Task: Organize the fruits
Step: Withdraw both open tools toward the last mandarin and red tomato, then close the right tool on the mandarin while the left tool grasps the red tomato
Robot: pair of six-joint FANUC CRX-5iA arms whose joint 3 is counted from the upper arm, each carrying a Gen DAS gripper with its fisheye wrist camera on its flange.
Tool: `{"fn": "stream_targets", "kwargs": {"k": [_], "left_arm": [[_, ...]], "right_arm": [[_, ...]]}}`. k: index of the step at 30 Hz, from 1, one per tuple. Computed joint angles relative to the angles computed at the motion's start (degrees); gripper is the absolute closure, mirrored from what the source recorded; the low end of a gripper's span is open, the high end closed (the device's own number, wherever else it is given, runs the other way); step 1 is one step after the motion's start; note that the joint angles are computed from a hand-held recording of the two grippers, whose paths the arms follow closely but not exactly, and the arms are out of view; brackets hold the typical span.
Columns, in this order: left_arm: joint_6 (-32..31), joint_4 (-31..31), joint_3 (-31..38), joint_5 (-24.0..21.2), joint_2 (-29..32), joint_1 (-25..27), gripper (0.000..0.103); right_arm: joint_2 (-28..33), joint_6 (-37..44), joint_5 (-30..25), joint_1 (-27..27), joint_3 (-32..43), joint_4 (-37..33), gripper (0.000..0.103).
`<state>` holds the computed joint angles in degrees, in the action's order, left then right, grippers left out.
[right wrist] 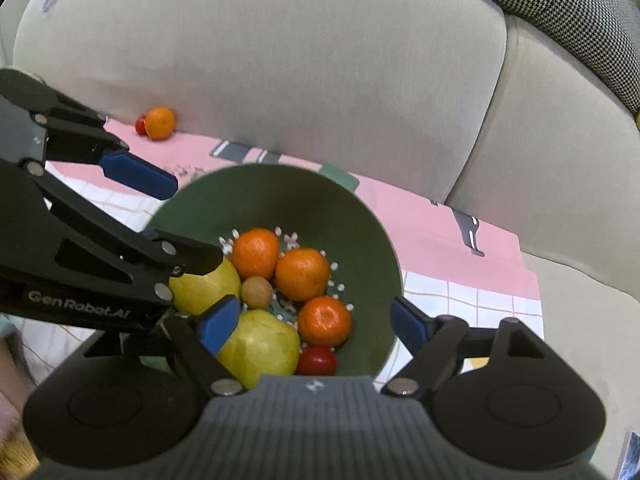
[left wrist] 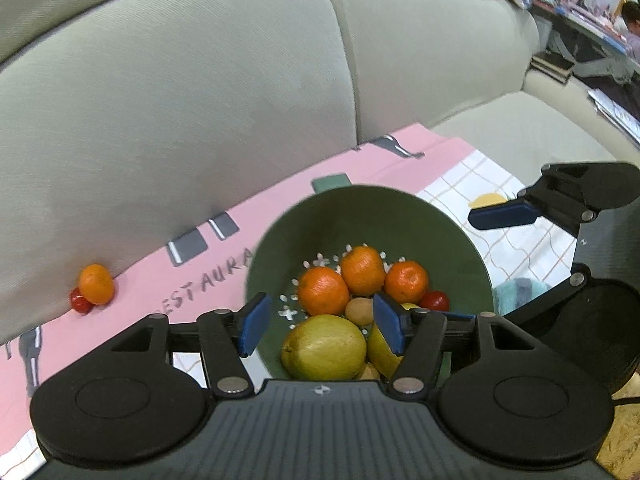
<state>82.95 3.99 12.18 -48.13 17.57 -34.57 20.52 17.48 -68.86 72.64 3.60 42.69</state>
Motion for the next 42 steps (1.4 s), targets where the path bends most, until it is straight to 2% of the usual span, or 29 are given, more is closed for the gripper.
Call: {"fn": "stream_targets", "kwargs": {"k": [5, 14, 22, 28, 34, 42], "left_arm": [[2.33, 2.12, -3.67, 2.86, -2.98, 1.59, 0.033], [9.67, -0.03, -8.41, 7.35, -8.21, 4.16, 0.033], [16.90, -3.88, -9.96, 7.79, -10.99, 7.18, 0.033], [19.65, -3.72, -11.59, 9.15, -12.67, 10.28, 0.033], [21.15, -2.81, -13.24, 10.73, -13.50, 13.15, 0.034], [18.45, 3.01, -15.91, 13.56, -12.86, 17.28, 0.035]], "right_arm": [[0.12, -1.48, 1.46, 0.32, 0.98, 0.94, 0.023], [2.15, -2.34, 4.96, 0.56, 4.51, 2.12, 0.023], [6.09, -0.56, 8.01, 0.30, 10.45, 2.47, 0.023], [9.54, 1.66, 9.55, -0.20, 15.55, 1.63, 0.023], [12.64, 2.18, 12.03, -0.75, 18.79, 3.26, 0.023], [17.20, 3.94, 12.01, -2.11, 25.19, 2.08, 0.022]]}}
